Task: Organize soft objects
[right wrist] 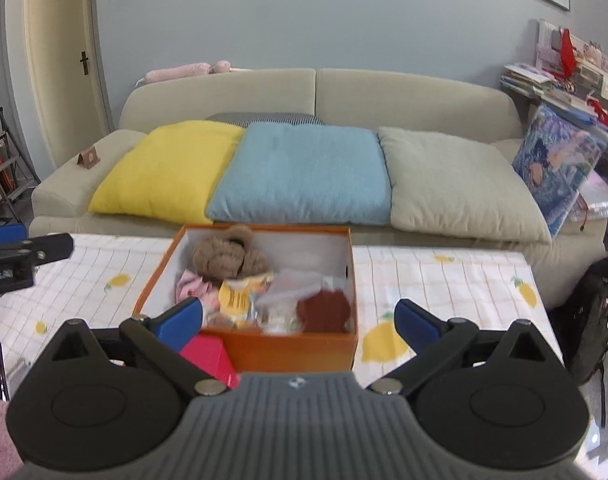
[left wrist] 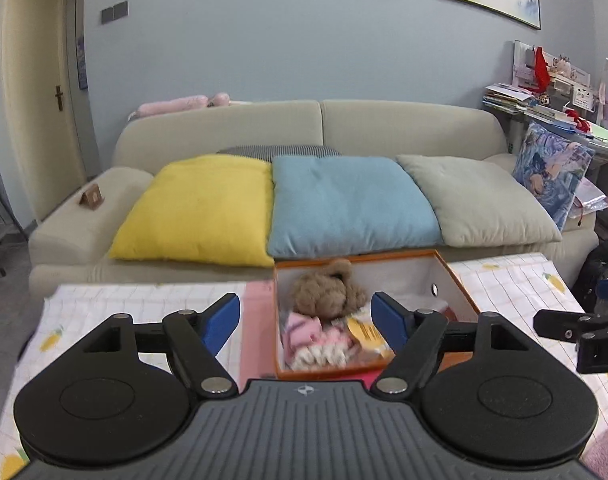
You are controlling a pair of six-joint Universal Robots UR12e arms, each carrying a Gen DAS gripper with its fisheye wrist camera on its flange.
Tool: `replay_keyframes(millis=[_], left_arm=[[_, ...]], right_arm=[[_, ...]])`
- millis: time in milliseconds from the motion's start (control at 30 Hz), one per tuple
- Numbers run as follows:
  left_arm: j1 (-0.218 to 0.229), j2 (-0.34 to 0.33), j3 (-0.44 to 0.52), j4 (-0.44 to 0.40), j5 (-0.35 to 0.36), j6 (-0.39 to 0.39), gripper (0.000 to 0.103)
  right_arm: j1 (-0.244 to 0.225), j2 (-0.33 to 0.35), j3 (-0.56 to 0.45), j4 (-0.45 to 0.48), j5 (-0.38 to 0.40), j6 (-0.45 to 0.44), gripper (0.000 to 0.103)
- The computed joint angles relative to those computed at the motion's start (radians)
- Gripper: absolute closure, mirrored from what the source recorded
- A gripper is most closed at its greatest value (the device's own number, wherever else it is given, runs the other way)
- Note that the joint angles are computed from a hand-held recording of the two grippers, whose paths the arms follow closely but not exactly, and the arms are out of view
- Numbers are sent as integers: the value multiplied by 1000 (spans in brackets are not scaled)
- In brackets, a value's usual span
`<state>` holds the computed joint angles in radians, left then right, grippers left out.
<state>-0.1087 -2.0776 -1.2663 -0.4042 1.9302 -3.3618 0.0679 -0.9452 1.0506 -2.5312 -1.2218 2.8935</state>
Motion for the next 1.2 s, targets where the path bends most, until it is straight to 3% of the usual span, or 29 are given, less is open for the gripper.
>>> replay_keyframes(millis=[200,367,500,1200], left_arm=[[-3,13,-39,-97,-42,-46,14],[3,21,-58,-158,-103,-58,14],[-1,15,-47,-195,-94,-64,14],[-2,7,-35,-215,-107,-71,14]], right_arm=[[3,-30,89,-27,-10,37,3],[12,-25,94,18,-45,24,3],[17,-22,96,37,-77,29,3],[16,-5,66,111,-84,63,3]])
